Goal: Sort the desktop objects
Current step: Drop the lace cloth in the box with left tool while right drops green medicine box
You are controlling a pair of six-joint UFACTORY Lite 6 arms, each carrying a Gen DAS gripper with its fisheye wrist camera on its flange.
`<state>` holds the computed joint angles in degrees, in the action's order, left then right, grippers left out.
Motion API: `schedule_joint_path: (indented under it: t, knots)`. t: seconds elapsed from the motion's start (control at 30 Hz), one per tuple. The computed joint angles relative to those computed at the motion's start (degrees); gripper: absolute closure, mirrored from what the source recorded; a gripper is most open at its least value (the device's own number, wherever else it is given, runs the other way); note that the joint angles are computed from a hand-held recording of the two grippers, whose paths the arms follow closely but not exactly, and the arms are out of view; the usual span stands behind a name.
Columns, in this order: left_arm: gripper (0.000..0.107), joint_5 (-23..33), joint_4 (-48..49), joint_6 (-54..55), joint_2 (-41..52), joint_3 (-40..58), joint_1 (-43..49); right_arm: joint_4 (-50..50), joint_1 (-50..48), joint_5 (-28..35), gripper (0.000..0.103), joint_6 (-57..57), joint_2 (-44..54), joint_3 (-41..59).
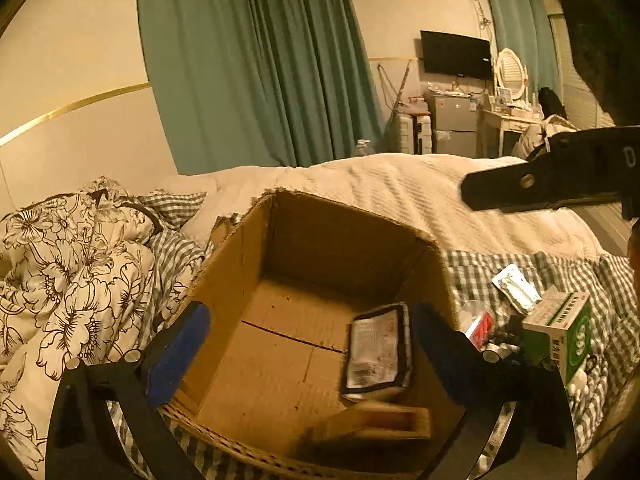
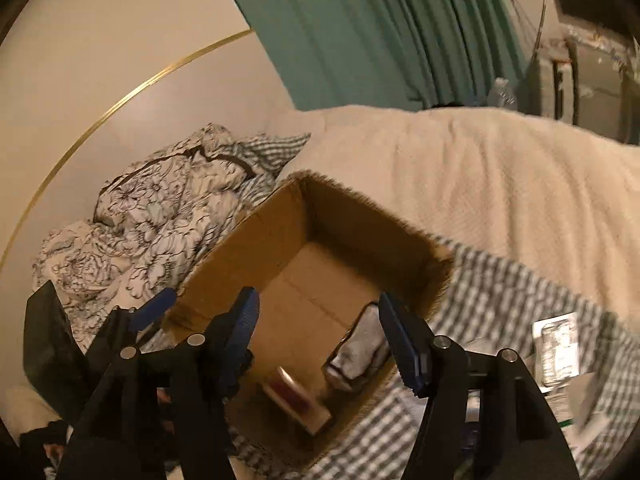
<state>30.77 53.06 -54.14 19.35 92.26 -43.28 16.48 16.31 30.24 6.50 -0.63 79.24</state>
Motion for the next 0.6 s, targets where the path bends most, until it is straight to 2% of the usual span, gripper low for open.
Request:
schedule_joint_path:
  t: [0.17, 0.27, 0.33, 0.47, 0.57, 0.6]
  knots:
    - [0.004, 0.1, -1.0, -1.9, -6.6, -6.5, -4.7, -10.4, -1.3, 5.6, 0.041, 7.9, -14.3, -9.4]
    - [0.004, 2.0, -0.9, -4.4, -8.0, -8.5, -10.4, -12.5, -3.6, 9.6, 0.041, 9.4, -26.1, -18.4]
    - [0.004, 4.3, 1.0, -8.3, -7.9, -9.7, -15.3, -10.9, -7.3, 13.6, 0.041, 7.1, -34.3, -24.1]
    - [0.004, 4.7, 3.2, -14.8, -5.1, -12.3, -22.5, -10.6, -13.7, 19.8, 0.041, 2.3, -46.1, -32.9]
    - [0.004, 2.9, 2.8, -19.1, 0.0, -12.7, -25.0, -4.3, -23.3, 23.0, 0.040, -8.5, -50.8, -38.3]
    - [0.004, 2.1, 3.5, -20.5, 1.7, -12.6, -25.3, -1.4, -26.7, 23.7, 0.036, -12.8, -51.2, -39.4]
